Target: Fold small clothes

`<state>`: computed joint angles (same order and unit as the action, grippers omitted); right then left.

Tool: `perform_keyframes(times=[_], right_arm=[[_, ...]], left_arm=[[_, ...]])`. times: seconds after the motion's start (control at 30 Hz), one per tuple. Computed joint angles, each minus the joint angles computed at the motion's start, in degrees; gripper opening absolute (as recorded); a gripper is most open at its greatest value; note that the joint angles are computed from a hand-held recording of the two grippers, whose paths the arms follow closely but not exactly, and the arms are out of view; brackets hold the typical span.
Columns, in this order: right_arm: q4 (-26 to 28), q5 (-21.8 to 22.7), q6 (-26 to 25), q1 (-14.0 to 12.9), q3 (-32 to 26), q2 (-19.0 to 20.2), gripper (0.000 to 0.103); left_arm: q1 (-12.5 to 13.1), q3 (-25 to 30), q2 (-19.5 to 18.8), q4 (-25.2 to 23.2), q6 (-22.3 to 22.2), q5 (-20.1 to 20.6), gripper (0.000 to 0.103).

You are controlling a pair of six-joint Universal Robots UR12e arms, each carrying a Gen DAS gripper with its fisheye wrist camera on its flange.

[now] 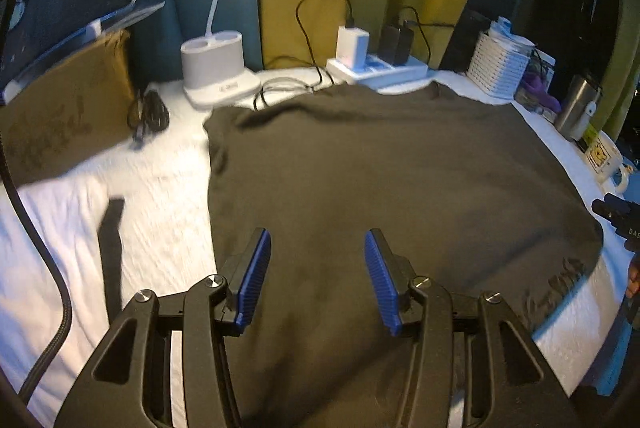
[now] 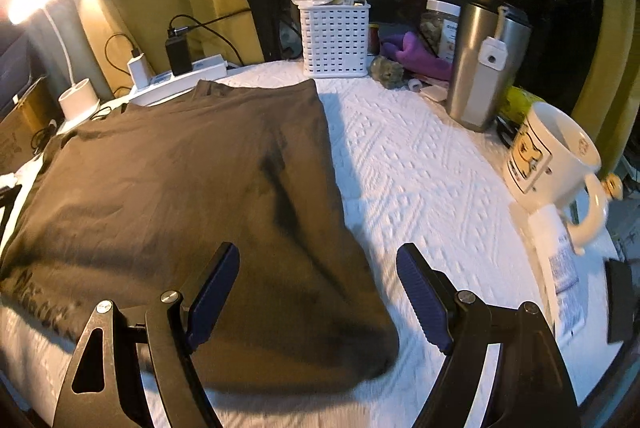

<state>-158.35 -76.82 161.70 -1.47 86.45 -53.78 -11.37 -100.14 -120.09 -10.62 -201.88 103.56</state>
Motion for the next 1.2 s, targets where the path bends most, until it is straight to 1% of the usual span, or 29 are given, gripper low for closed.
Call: perform_keyframes(times=[0.23,0.43,0.47,0.53,0.67,0.77,0.87,0.93,1.2], right_arm=[[-0.88,0.28,-0.70,-0.88,4.15,-2.22,0.082],[-0.26,1.27,-0.85,-1.86,7.55,-3.70,0.082],[-0.31,1.54,-0.77,-2.06,8.19,-3.99,0.082],[-0.07,2.25,-0.82,-2.52,9.38,-4.55,0.082],[-1.14,2.66,-1.55,-2.95,11.08,-5.29,0.083],[-0.21,3.38,-1.18,-3.08,10.98,-5.45,0.083],[1.39,6.19,-0.07,-3.39,10.43,-5.34,0.084],[1.84,7.44,0.51,-3.31,10.06,-5.10,0.085],[2.81,7.74,2.37,-2.10,6.85,-2.99,0.091]], left_arm=[[-1.11,-2.71,0.85,0.13,-1.18,-1.01,0.049],[-2.12,-3.98,1.21,-0.07,-1.31,-1.29,0.049],[-2.33,-4.24,1.30,0.04,-1.41,-1.01,0.051],[-2.42,-4.94,1.53,0.95,-1.94,-1.45,0.059],[-2.63,-5.70,1.75,1.19,-2.38,-1.35,0.060],[-2.65,-6.02,1.89,0.86,-2.57,-0.63,0.060],[-2.54,-6.25,2.10,0.08,-3.04,0.96,0.060],[-2.20,-6.66,2.32,0.32,-3.49,0.76,0.060],[-1.29,-6.72,2.56,0.51,-3.97,1.02,0.060]])
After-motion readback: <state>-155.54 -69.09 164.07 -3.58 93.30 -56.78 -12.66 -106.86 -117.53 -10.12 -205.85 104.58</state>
